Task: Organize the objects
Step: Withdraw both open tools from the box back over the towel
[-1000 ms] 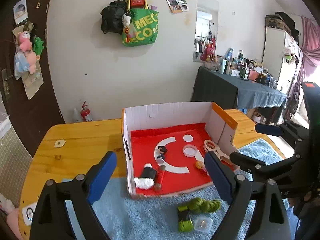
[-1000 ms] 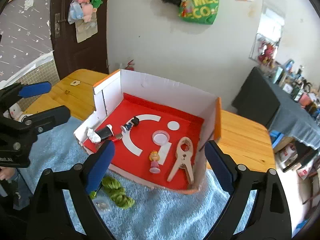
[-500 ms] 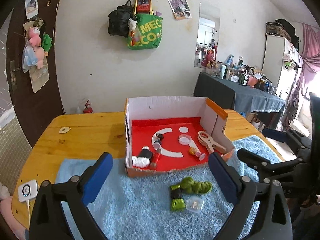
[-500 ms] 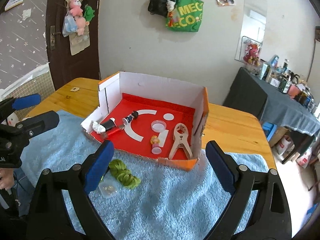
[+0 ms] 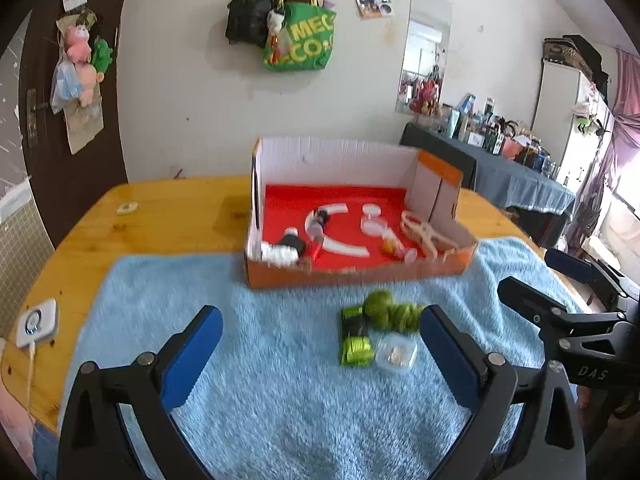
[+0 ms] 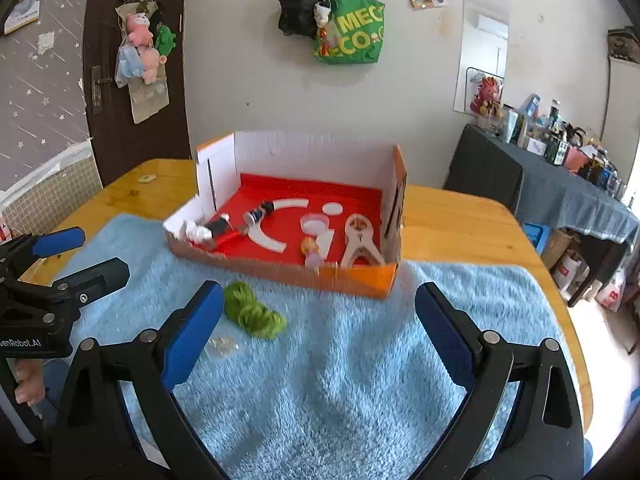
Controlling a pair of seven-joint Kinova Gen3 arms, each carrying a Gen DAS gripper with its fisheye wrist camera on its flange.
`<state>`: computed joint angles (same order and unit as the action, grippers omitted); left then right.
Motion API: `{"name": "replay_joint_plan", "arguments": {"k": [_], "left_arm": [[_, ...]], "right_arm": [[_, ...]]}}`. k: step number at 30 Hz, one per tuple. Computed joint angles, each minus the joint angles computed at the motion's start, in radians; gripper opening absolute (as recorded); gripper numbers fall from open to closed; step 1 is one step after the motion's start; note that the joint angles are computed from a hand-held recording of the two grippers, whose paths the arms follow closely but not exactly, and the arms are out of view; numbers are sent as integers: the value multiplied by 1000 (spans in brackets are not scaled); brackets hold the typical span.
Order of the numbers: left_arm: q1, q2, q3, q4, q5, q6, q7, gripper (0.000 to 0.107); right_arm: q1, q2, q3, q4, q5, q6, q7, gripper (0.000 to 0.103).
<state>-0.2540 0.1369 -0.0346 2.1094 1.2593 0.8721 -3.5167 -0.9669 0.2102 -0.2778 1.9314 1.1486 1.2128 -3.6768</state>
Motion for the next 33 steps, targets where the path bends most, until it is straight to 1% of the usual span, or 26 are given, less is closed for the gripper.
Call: {"name": "replay_joint_plan", "arguments": {"k": [5, 8, 14, 22, 33], "left_arm": [[9, 30, 5, 42, 32, -63, -61, 101], [13, 48, 10, 50, 26, -85, -64, 101], [26, 63, 24, 74, 54, -142, -100, 101], [35, 73, 33, 67, 38, -160, -78, 101], [35, 97, 47, 52, 17, -183, -47, 101]], "right_arm": [[-14, 35, 3, 17, -3, -6, -59, 98], [-16, 47, 9, 34, -9, -36, -92, 98], [-11, 59, 21, 55, -16, -87, -123, 98], [-18, 77, 34, 46, -22, -92, -126, 98], [-10, 88, 47, 46, -37, -126, -124, 98]]}}
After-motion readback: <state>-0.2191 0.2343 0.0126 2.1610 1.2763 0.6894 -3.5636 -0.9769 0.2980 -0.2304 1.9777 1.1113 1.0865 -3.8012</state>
